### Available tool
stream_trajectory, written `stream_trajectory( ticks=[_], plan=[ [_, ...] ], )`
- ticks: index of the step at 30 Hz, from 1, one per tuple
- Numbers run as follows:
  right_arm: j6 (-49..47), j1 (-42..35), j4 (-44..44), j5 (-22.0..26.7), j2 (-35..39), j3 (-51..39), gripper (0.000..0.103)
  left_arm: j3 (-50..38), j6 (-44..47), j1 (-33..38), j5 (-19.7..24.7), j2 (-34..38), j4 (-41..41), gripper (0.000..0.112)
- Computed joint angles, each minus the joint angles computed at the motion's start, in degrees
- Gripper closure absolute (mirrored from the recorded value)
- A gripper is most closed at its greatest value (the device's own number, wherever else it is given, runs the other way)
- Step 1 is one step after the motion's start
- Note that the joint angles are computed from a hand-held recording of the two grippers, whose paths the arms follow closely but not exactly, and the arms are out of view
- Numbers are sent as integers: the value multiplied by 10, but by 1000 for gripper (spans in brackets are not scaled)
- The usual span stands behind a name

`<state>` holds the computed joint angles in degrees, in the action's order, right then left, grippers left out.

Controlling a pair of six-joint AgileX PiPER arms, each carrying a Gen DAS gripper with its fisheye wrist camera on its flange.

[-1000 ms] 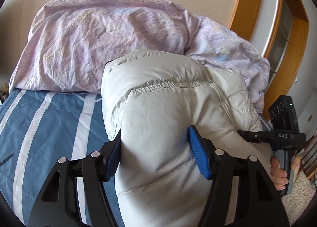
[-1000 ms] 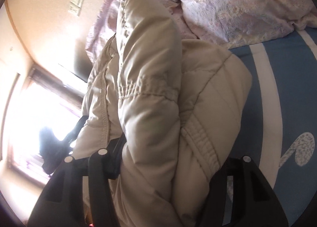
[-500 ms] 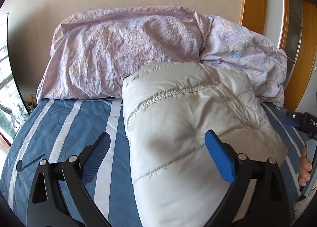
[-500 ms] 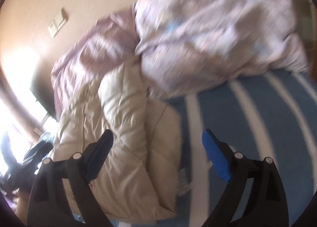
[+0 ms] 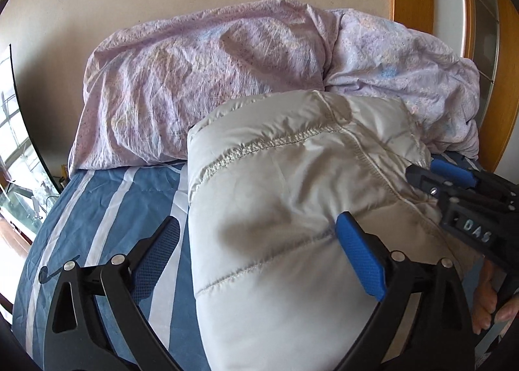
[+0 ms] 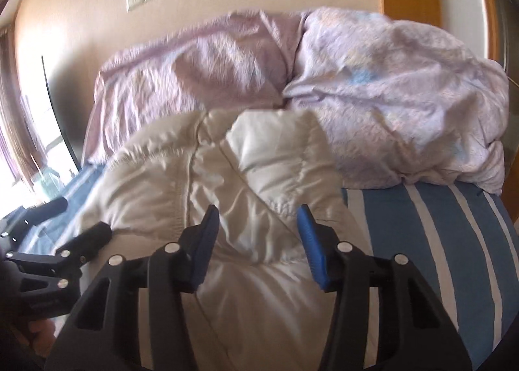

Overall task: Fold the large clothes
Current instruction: 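Lower the jacket bundle onto the bed with both grippers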

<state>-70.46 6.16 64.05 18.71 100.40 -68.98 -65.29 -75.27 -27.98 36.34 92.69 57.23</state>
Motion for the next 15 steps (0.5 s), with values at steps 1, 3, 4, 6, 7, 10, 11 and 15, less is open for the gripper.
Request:
stream_trajectory(
  ticks=[1,3,4,6,7,10,11,15],
  plan=[
    [24,6,-29,-8,10,-9,53,-2,-2,0,1,3,-1,14],
    [31,10,-45,-18,22,-15,53,-7,-10,0,4,11,-5,14],
    [39,10,-55,-19,27,-19,53,-7,-15,-1,4,14,-6,13],
    [41,4,-60,-8,37,-26,53,-6,-28,-2,1,19,-1,13],
    [38,-2,-59,0,45,-32,53,-5,-31,-1,-4,21,-4,13],
    [39,-14,-62,17,63,-49,52,-6,-28,6,-19,24,-18,13],
    [35,-18,-57,25,69,-53,51,-6,-30,6,-21,27,-18,12],
    [26,-20,-53,25,80,-58,51,-10,-50,-1,-14,37,1,12]
  ],
)
